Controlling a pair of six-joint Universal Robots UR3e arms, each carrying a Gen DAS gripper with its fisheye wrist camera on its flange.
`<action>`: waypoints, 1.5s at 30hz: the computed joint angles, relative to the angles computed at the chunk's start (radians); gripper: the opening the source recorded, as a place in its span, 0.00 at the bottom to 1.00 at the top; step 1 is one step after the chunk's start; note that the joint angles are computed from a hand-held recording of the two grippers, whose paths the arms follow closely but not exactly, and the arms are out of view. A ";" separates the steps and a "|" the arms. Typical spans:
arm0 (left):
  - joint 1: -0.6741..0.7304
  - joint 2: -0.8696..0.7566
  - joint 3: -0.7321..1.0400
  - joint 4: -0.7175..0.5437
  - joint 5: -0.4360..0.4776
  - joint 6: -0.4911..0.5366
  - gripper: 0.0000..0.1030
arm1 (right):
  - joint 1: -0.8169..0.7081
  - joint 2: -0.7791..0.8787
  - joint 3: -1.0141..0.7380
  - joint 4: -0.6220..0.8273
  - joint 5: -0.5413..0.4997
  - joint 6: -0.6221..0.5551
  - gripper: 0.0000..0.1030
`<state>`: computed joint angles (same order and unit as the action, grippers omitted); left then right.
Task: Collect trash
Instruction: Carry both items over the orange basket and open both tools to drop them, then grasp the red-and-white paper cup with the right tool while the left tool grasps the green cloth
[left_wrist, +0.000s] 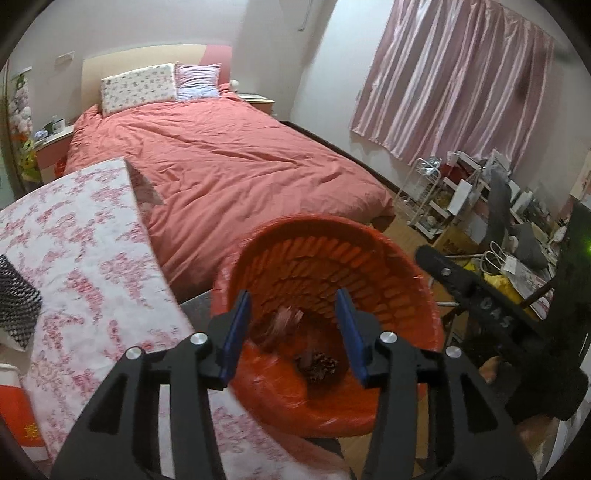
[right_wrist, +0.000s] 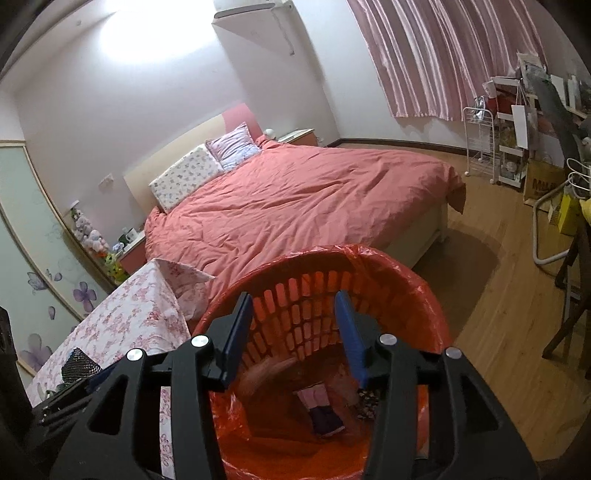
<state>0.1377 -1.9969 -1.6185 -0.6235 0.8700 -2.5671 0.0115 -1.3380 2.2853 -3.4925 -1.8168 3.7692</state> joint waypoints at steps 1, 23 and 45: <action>0.009 0.015 -0.017 0.004 0.002 0.003 0.47 | 0.005 -0.008 0.003 0.010 -0.007 0.002 0.46; 0.586 0.309 -0.286 -0.081 -0.071 0.271 0.63 | 0.417 0.148 -0.442 0.356 -0.215 -0.027 0.63; 0.886 -0.014 0.019 -0.005 0.007 0.201 0.74 | 0.673 0.882 -1.722 1.097 -0.170 -0.097 0.92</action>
